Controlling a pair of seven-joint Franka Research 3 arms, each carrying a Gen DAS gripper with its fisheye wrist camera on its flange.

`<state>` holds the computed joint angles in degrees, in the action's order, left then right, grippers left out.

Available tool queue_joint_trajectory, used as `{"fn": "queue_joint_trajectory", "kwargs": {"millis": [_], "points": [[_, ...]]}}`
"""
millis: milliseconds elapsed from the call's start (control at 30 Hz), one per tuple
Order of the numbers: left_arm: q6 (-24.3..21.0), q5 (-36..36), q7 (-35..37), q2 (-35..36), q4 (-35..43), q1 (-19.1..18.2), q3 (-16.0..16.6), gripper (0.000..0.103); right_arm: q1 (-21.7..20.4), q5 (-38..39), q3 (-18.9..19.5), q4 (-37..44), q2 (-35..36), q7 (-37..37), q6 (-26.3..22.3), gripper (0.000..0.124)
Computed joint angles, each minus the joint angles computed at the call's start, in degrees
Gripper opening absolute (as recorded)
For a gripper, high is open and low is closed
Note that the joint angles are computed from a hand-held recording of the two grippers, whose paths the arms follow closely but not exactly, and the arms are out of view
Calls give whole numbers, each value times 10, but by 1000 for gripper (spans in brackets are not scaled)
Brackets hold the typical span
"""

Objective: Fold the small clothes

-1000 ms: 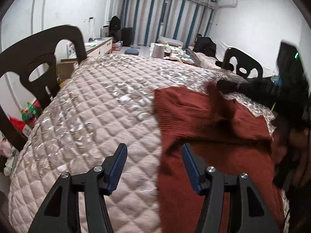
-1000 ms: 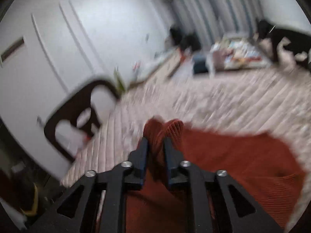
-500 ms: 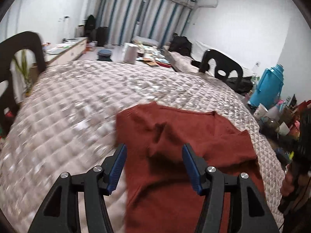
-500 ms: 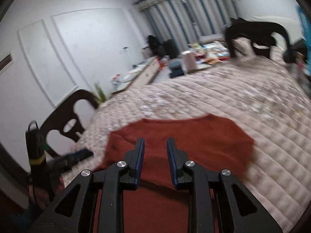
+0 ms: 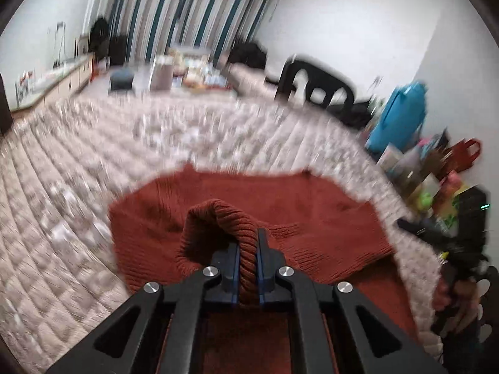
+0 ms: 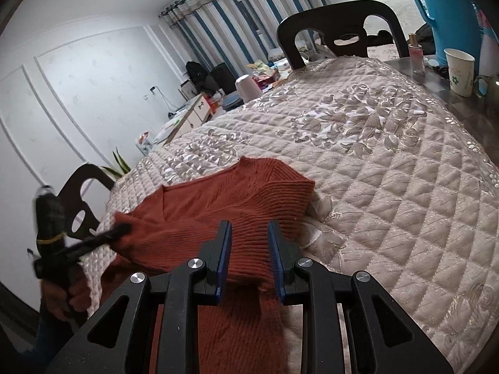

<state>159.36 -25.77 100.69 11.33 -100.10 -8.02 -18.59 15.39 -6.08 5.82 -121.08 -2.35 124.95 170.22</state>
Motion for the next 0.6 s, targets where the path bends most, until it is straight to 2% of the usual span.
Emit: {"fn": "queue_joint_trajectory", "kwargs": {"millis": [67,133,233,300,400,433,500,600], "points": [[41,-44,26,-25,-34,11,-8,10,1,2,-1,4,6,-6,-2,24],[46,-10,-8,-28,-49,1,11,10,1,-7,-3,15,11,-3,-33,24],[-11,81,-99,-14,-46,-13,40,15,5,-12,-8,37,25,-7,-91,24],[-10,40,-77,-22,-63,4,25,16,7,-7,-11,33,23,-10,-90,24],[13,17,-65,-46,-85,6,24,29,4,-104,-14,35,12,63,-105,24],[27,18,-67,-55,-91,4,26,29,2,-114,-13,34,9,69,-102,24],[58,35,-83,-63,-93,-5,32,29,1,-118,-12,35,8,63,-81,24],[76,-2,-46,-57,-78,-6,22,34,7,-107,-8,69,31,19,-81,24]]}}
